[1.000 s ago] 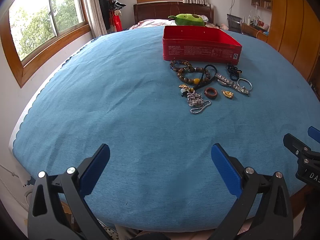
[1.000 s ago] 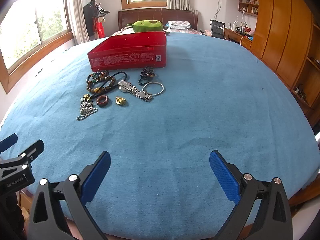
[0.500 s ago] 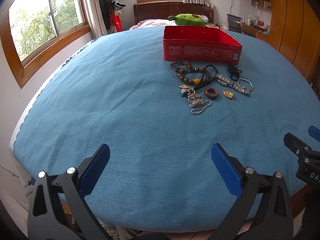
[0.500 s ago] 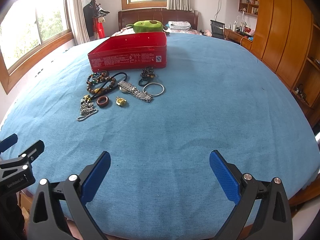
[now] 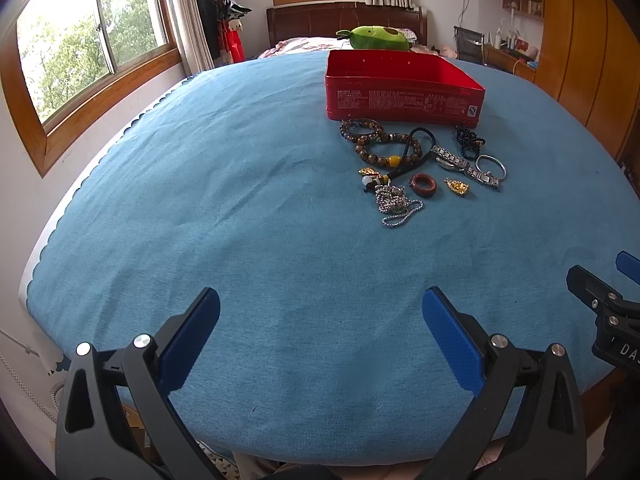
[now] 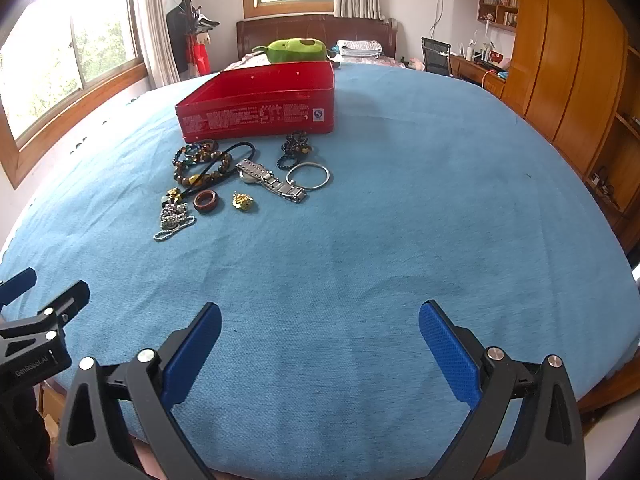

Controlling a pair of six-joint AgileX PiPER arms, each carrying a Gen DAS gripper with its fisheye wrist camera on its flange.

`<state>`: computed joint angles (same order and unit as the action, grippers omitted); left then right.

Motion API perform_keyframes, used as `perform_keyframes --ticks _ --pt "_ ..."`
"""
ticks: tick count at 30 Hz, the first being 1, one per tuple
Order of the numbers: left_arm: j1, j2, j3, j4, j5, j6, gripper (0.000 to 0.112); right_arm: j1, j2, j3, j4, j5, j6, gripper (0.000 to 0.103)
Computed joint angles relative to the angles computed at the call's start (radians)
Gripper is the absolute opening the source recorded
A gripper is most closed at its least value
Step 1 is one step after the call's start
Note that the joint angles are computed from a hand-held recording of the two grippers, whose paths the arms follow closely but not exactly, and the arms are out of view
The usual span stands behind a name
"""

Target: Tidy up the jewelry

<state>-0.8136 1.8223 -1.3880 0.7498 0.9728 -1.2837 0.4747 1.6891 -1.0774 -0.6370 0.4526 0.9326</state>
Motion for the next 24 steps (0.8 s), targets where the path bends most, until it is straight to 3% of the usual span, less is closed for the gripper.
perform_keyframes --ticks 24 --pt "0.009 0.003 0.015 -0.005 -0.020 0.000 0.100 -0.005 0.004 0.003 0.000 -0.005 0.000 0.099"
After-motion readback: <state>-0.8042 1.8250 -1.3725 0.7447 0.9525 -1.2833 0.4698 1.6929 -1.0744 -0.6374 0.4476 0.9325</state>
